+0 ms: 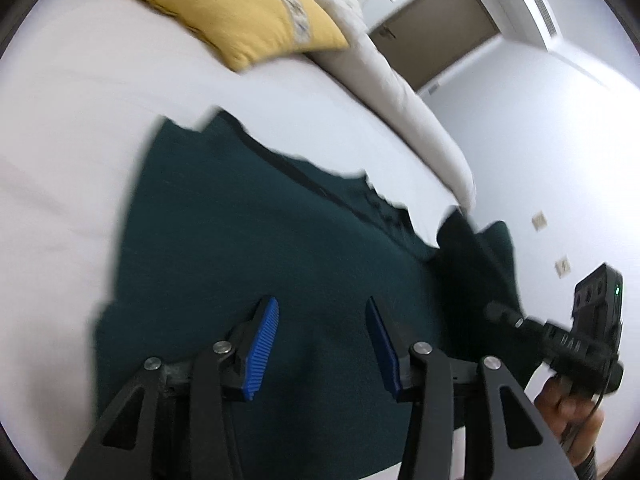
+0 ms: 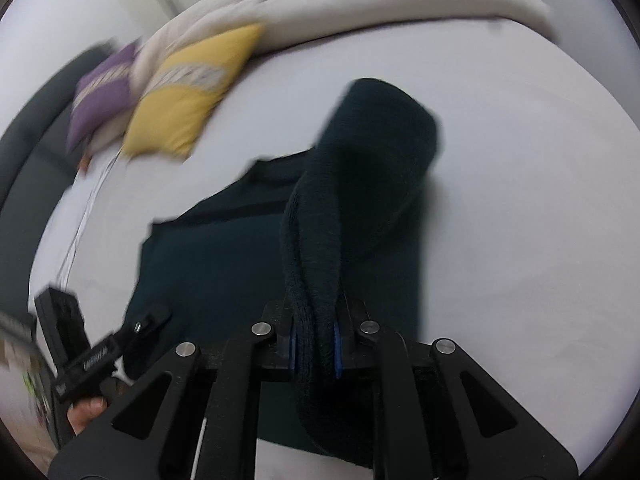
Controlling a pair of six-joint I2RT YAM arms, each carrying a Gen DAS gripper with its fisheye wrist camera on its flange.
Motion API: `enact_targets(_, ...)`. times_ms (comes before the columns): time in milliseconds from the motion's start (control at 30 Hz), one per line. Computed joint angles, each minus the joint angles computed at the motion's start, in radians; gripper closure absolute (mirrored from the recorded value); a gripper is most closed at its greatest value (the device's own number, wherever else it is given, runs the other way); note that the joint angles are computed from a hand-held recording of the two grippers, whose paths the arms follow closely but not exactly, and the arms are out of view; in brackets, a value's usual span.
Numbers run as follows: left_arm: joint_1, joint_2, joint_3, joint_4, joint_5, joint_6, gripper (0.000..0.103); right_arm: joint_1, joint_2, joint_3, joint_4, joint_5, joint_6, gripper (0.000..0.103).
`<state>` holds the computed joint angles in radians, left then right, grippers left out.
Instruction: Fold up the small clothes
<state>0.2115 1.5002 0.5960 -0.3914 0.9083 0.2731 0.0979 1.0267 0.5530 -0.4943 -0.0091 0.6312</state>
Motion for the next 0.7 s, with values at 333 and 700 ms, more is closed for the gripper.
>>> enact_targets(333, 0.112, 0.073, 0.076, -0.094, 0.024, 0.119, 0.048, 0.223, 0.479, 0.106, 0.339, 0.029, 0.175, 0.086)
enact_targets(700, -0.040, -0.024, 0.044, -0.061, -0.034, 0.001, 0.042, 0.406, -0.099, -0.111, 0.107, 0.078, 0.202, 0.040)
